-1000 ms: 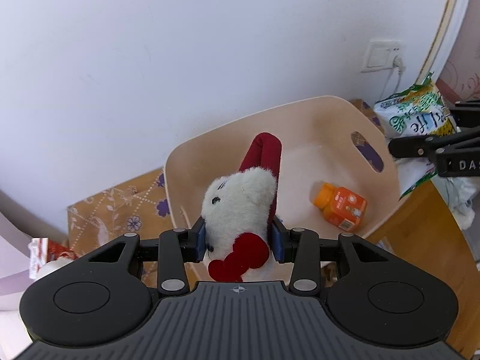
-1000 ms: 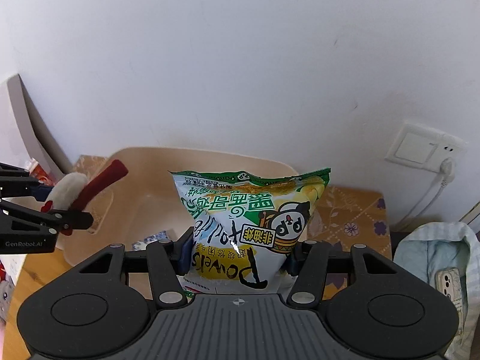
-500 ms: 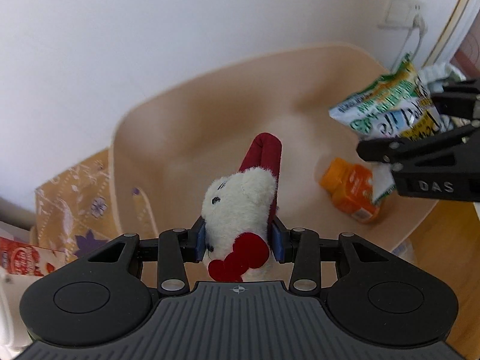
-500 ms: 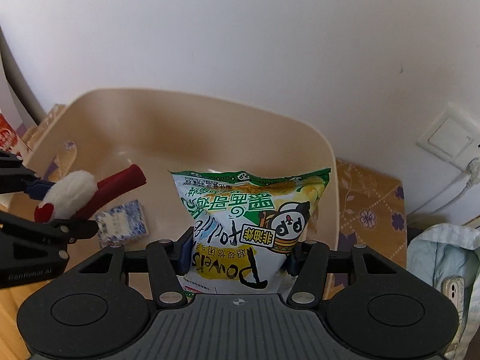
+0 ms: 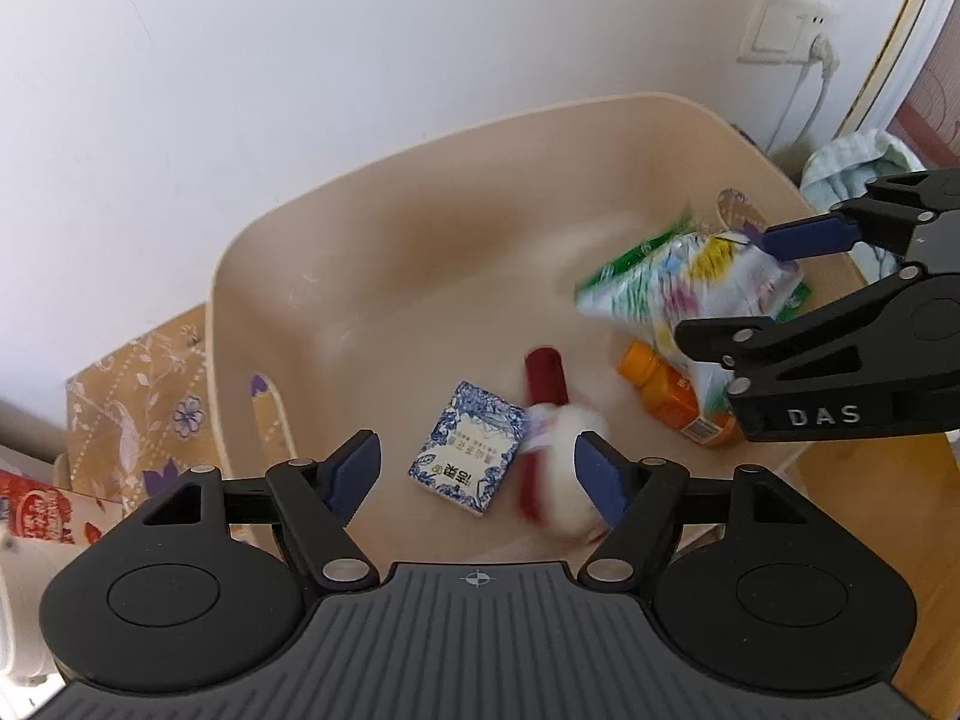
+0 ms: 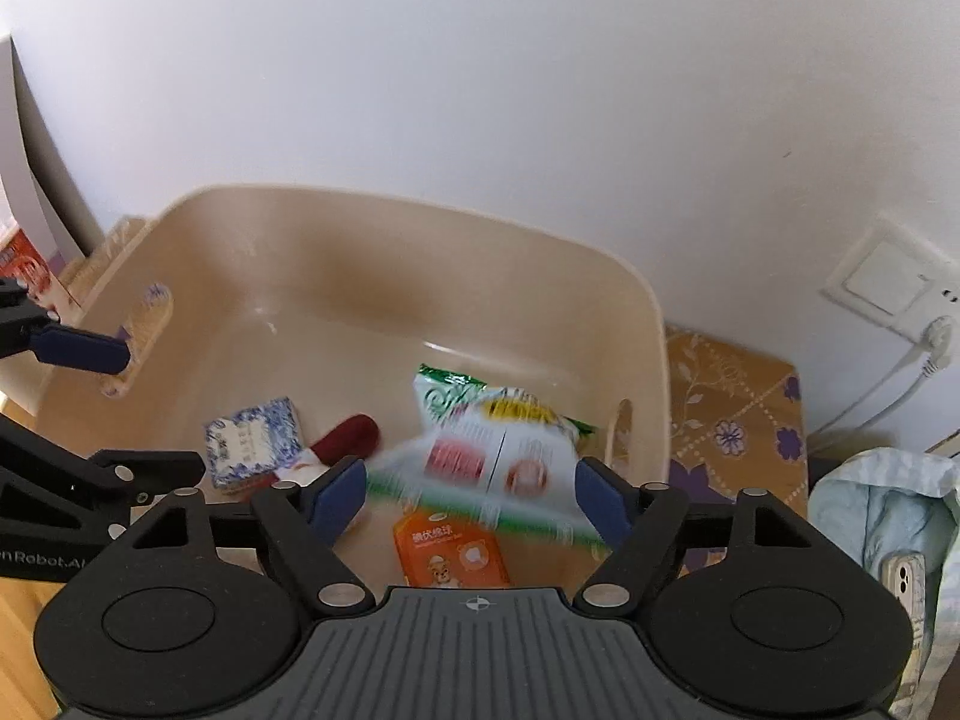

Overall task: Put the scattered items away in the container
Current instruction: 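Grasp the green chip bag with the left tool while the right tool grasps the plaid scrunchie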

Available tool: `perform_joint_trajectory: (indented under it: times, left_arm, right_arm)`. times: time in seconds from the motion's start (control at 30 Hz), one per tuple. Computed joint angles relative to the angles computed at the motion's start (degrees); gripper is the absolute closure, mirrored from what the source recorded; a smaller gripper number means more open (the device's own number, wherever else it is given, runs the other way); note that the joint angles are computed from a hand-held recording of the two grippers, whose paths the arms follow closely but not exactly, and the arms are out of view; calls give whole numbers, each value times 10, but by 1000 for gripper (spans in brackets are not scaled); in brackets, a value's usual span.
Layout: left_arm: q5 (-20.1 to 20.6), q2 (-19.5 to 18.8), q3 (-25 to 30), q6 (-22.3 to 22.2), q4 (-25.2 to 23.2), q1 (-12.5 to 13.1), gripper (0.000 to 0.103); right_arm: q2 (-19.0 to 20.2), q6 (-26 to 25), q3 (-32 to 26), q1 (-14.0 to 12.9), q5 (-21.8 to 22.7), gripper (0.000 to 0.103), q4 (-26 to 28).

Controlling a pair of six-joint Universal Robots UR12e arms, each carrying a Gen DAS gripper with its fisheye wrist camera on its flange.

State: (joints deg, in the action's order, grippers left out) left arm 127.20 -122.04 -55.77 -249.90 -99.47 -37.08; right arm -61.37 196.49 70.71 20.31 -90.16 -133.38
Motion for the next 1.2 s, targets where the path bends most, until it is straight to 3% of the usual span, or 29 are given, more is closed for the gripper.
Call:
perform_joint_trajectory:
  times: [0.07, 0.3, 0.43, 0.63, 0.77, 0.93, 1.2]
  left_arm:
    - [7, -2, 9, -4, -7, -6, 29]
    - [26, 3, 18, -30, -19, -34, 26]
    - [37, 1, 24, -49, -37, -54, 26]
    - [29, 6, 14, -60, -34, -75, 24]
    - [22, 9, 2, -36, -24, -90, 24]
    - [-1, 5, -2, -17, -30, -104, 24]
    - [-56, 1, -27, 33, 20, -112, 24]
  right_arm:
    - [-16, 12, 20, -1, 1, 15, -22]
    - [-58, 58, 75, -3, 18, 11, -81]
    - [-87, 25, 116, 4, -10, 5, -110]
    - [-115, 4, 156, 14, 1, 0, -142]
    - [-139, 5, 185, 23, 19, 0, -166]
    - [-162, 17, 211, 37, 42, 0, -159]
    - [-180, 28, 248, 58, 64, 0, -143]
